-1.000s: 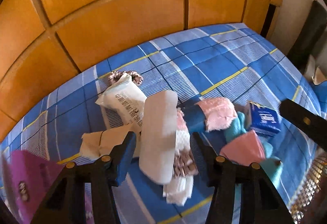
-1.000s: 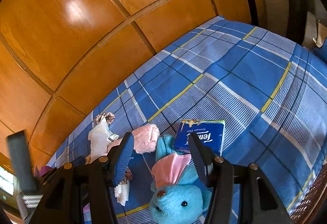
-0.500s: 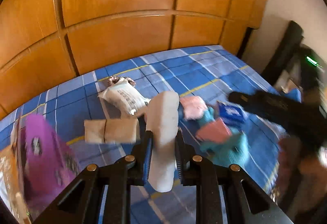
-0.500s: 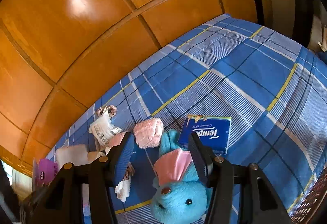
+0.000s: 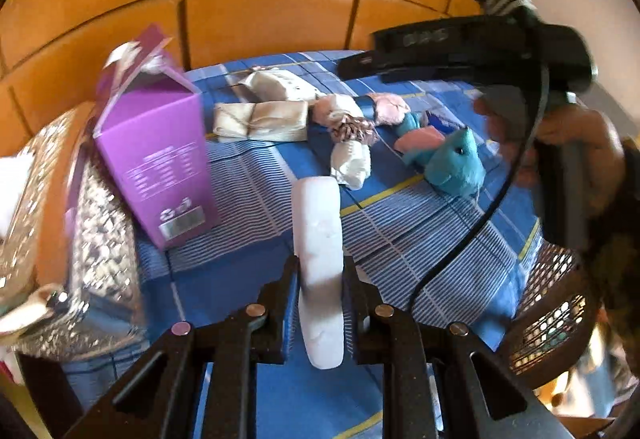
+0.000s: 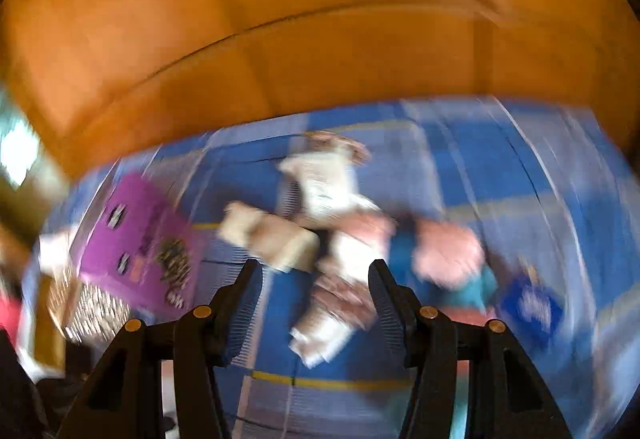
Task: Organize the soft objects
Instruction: 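Grasp the white sponge with the left tool while the right tool grasps the beige mesh roll, then carry the white sponge with the left tool into the gold tray and release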
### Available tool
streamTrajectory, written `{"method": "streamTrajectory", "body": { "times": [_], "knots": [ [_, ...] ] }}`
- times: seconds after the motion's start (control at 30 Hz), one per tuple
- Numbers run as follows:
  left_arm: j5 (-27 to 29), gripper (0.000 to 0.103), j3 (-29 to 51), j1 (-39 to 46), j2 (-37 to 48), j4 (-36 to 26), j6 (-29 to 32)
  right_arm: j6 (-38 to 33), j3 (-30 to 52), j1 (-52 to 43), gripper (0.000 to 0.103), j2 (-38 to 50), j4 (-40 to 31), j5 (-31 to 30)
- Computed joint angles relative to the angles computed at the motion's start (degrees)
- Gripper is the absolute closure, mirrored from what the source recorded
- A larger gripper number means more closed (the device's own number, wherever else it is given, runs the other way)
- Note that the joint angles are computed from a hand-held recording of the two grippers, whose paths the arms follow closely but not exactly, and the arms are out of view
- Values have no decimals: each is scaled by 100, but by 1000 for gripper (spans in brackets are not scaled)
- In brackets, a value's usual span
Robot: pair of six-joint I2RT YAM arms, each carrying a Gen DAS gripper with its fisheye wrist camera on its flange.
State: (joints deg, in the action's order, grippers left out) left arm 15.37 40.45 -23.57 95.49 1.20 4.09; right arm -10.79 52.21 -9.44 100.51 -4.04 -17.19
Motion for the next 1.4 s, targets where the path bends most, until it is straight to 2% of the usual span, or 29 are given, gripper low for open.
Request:
{"method": "streamTrajectory", "body": {
  "times": [0.27,0.37,0.5,0.53,0.7,0.8,0.93,1.07,1.17,1.3,1.4],
  "knots": [
    [401,85,-241,431,-86,143,-169,-1652,2179,1103,47,1880,-1299,1400],
    [489,85,-235,535,31,239,-185,-1862,2839,1278,47,2545,-1617,1896],
    [611,85,-254,651,22,218,-186,-1782,3201,1282,50,2954,-1800,1927],
    [626,85,-248,659,12,199,-200,-1695,3146,1240,64,2927,-1734,1816],
    [647,85,-283,688,-37,211,-187,-1081,2697,1014,81,2536,-1615,1339],
    [631,85,-304,652,-54,241,-228,-667,2112,770,81,1994,-1441,815],
    [549,85,-313,541,-173,214,-272,-284,1334,426,80,1354,-1603,75],
    [669,85,-162,549,-427,-35,-359,-105,496,395,79,969,-1334,366],
    [826,85,103,546,-631,-292,-439,-101,322,411,79,1077,-1247,670],
    [870,85,966,446,-620,-765,-560,-155,171,584,78,1047,-1034,922],
    [879,85,2069,374,-207,-1303,-684,-167,83,550,78,997,-977,859]
  ]
}}
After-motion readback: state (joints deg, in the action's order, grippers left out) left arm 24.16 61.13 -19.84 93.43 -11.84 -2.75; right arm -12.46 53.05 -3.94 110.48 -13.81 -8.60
